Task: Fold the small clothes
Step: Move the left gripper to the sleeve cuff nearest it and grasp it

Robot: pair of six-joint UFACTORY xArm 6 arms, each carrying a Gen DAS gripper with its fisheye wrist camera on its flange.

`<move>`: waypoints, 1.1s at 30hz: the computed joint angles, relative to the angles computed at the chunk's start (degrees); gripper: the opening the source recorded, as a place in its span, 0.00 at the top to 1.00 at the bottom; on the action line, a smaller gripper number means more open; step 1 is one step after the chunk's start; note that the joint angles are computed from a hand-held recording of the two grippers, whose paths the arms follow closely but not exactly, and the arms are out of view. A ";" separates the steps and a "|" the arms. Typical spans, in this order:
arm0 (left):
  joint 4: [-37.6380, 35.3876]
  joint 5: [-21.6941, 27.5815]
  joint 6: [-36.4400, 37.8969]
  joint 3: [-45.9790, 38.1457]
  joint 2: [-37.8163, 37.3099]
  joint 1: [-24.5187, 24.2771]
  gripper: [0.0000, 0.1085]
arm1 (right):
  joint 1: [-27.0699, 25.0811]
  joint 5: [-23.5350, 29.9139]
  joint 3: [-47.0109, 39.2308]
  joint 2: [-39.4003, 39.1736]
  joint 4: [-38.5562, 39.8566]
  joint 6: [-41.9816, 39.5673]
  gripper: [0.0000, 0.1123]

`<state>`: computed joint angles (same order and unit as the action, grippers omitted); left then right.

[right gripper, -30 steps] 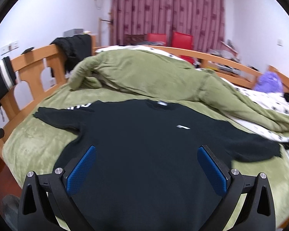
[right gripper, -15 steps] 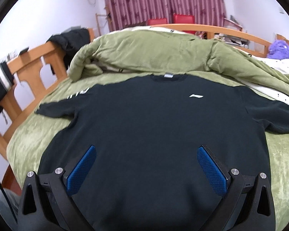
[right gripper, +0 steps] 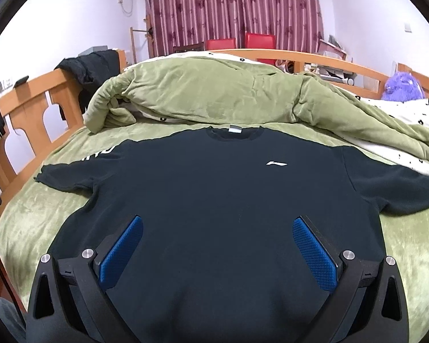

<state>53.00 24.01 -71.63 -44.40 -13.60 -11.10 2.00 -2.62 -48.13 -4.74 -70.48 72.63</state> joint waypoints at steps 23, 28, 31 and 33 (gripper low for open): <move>-6.91 -5.74 4.05 -31.71 37.52 12.49 0.16 | 0.59 3.29 -10.76 12.40 21.20 -20.09 0.18; -15.09 -4.06 9.55 -38.93 44.60 13.74 0.29 | 0.47 2.90 -10.35 14.32 28.57 -25.87 0.22; -14.15 -2.51 9.61 -42.50 47.66 13.85 0.33 | -0.20 3.74 -11.18 15.36 24.91 -22.33 0.22; -10.46 -2.44 6.75 -43.58 48.51 13.80 0.39 | -0.39 4.46 -11.56 15.93 24.08 -21.56 0.22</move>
